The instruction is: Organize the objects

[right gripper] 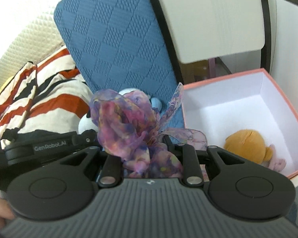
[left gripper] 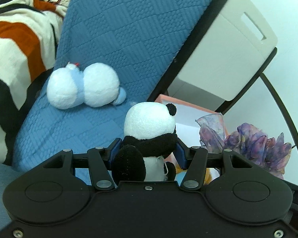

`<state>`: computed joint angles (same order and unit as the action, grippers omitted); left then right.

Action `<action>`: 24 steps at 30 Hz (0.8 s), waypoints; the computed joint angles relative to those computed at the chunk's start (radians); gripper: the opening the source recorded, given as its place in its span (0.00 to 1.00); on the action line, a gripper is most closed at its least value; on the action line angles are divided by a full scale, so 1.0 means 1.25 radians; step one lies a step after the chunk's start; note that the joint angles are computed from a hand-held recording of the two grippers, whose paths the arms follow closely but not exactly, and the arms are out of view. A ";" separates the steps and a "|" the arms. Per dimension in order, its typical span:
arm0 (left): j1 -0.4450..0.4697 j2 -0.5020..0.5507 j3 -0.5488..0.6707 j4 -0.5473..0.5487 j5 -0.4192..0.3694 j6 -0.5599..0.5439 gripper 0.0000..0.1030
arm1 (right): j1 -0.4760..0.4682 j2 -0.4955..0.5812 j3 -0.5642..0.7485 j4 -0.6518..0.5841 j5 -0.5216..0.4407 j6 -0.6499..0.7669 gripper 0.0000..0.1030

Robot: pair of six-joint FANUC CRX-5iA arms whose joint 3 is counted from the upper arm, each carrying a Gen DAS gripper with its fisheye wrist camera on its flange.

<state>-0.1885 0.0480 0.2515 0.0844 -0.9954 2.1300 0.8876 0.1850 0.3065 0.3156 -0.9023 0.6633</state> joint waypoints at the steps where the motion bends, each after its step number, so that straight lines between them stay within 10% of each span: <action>1: -0.010 0.011 0.018 -0.010 -0.003 0.010 0.52 | -0.006 -0.004 -0.002 -0.002 0.005 0.006 0.24; 24: -0.174 0.317 0.421 -0.077 -0.125 0.051 0.52 | -0.184 -0.099 -0.117 -0.091 0.043 0.052 0.24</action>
<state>-0.4063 0.4442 0.7774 -0.0117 -1.1518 2.1933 0.6577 0.0619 0.1604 0.2018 -0.8483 0.7286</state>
